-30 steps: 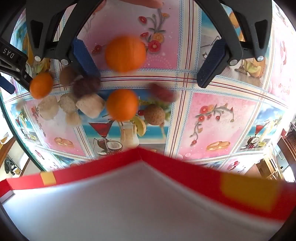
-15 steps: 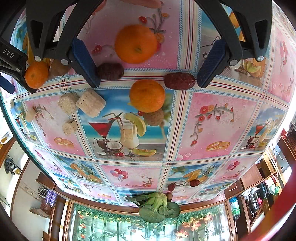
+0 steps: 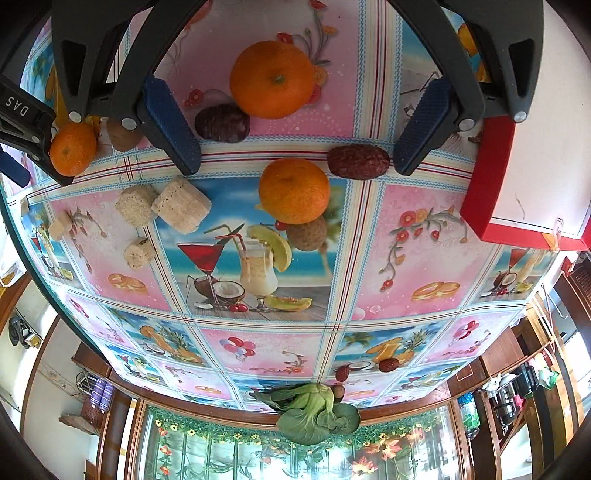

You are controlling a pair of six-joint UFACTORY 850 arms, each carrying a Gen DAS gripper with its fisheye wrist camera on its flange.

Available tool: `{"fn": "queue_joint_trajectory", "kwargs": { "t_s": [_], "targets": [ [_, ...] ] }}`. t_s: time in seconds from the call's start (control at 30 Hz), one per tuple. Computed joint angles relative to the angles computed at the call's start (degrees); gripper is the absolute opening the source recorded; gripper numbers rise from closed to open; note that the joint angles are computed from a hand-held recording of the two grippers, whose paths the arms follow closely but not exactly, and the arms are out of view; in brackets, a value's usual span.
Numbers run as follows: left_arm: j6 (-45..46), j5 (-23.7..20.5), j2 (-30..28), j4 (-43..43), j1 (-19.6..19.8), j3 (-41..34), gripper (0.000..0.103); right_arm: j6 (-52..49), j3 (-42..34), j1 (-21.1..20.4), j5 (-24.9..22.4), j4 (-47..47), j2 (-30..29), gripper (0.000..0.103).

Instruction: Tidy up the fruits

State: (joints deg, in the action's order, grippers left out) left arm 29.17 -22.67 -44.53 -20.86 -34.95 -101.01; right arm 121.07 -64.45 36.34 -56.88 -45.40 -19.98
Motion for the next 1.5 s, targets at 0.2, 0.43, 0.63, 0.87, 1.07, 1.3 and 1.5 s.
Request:
{"fn": "queue_joint_trajectory", "kwargs": {
  "t_s": [0.2, 0.43, 0.63, 0.87, 1.07, 1.3, 1.5],
  "targets": [
    [1.2, 0.0, 0.0, -0.9, 0.1, 0.0, 0.103, -0.1, -0.1, 0.0, 0.0, 0.1, 0.0, 0.103],
    [2.3, 0.0, -0.1, -1.8, 0.2, 0.0, 0.103, -0.1, -0.1, -0.1, 0.0, 0.1, 0.0, 0.103],
    [1.5, -1.4, -0.1, -0.5, 0.2, -0.4, 0.103, -0.2, -0.1, -0.1, 0.0, 0.2, 0.0, 0.103],
    [22.8, 5.2, 11.5, -22.4, 3.3, 14.3, 0.103, 3.7, 1.3, 1.8, 1.0, -2.0, 1.9, 0.102],
    [58.8, 12.2, 24.5, -48.5, 6.0, 29.2, 0.103, 19.5, 4.6, 11.1, 0.3, -14.8, 6.1, 0.102],
    [85.2, 10.5, 29.1, -70.7, 9.3, 36.8, 0.103, 22.4, 1.8, 16.8, -4.1, -16.0, 3.6, 0.102],
    [77.5, 10.4, 30.6, -66.3, 9.6, 37.1, 0.103, 19.5, -1.4, 17.4, -5.2, -16.2, 2.7, 0.102]
  ]
}}
